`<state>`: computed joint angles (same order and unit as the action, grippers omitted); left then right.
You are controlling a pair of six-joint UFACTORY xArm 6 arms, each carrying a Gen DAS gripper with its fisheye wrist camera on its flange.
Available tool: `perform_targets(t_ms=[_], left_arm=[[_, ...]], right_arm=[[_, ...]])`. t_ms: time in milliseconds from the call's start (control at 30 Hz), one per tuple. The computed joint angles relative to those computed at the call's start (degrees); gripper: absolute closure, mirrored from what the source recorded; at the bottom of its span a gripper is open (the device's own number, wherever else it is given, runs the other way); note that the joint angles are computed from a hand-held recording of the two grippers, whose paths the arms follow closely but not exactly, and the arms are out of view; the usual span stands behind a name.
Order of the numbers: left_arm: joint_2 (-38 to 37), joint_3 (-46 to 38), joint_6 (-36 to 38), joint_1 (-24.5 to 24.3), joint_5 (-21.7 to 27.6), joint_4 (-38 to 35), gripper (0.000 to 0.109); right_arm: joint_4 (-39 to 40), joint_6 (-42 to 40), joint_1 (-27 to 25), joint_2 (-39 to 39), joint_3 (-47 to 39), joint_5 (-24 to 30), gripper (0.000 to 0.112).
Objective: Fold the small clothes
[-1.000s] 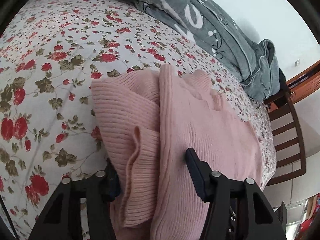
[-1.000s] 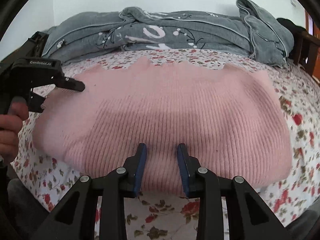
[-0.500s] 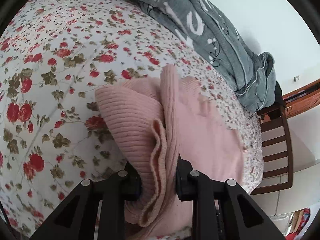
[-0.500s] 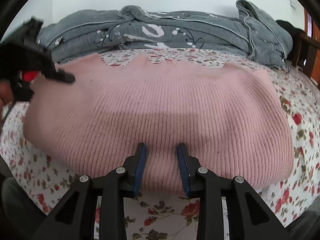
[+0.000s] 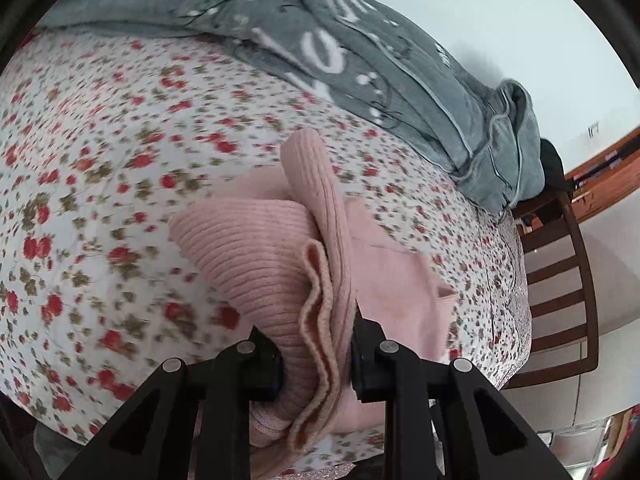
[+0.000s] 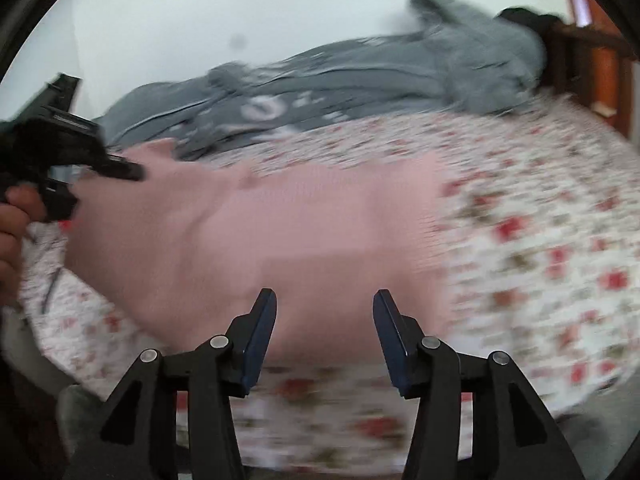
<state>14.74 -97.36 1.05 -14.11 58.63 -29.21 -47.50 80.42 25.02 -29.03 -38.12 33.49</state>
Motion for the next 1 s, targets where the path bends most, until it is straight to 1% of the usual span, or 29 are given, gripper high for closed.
perform_targets(t_ms=[133, 200, 400, 467, 533, 600, 633, 667, 700, 767, 867, 933, 1000], left_arm=[[0.24, -1.69, -5.23, -5.43, -0.69, 5.30, 0.085], [1.09, -2.62, -7.15, -8.23, -0.72, 6.81, 0.085], [4.98, -4.12, -8.54, -15.46, -0.26, 7.38, 0.085], [6.35, -5.00, -7.68, -16.74, 0.64, 7.25, 0.081], [7.10, -5.16, -4.68, -16.81, 1.13, 3.99, 0.072], [6.89, -4.57, -0.46, -16.19, 0.96, -0.81, 0.069], [6.69, -4.59, 1.97, -15.61, 1.33, -3.22, 0.067], [6.20, -4.16, 3.26, -15.20, 1.35, -4.05, 0.066], [5.67, -3.87, 3.92, -14.82, 1.03, -3.82, 0.063], [4.57, -2.83, 3.80, -13.85, -0.47, -2.02, 0.063], [3.37, -1.18, 5.31, -11.18, -1.39, -3.29, 0.062], [2.60, 0.20, 5.78, -9.21, -2.79, -1.93, 0.060], [1.77, 1.81, 5.92, -7.62, -4.63, 0.31, 0.060]], right_arm=[[5.61, -2.80, -5.49, -9.16, 7.48, -2.94, 0.063], [7.14, -4.00, -7.12, -12.51, 9.69, -2.63, 0.063], [11.38, -10.53, -9.76, -19.41, 13.26, -0.85, 0.063], [12.97, -12.18, -10.46, -20.95, 14.30, -0.91, 0.063], [14.72, -13.72, -11.17, -22.34, 15.41, -1.69, 0.063], [16.28, -14.93, -11.39, -23.03, 15.92, -2.52, 0.063], [17.70, -16.31, -12.01, -22.57, 15.97, -3.99, 0.063], [19.42, -17.85, -12.40, -21.87, 15.88, -5.77, 0.063], [20.70, -18.84, -12.48, -20.95, 15.49, -7.17, 0.063], [23.30, -20.56, -12.85, -18.83, 14.68, -10.24, 0.063], [31.34, -24.91, -12.95, -14.94, 13.32, -17.11, 0.062], [36.85, -27.63, -12.62, -12.47, 12.44, -21.79, 0.061], [43.23, -31.27, -11.75, -9.07, 10.55, -25.41, 0.051]])
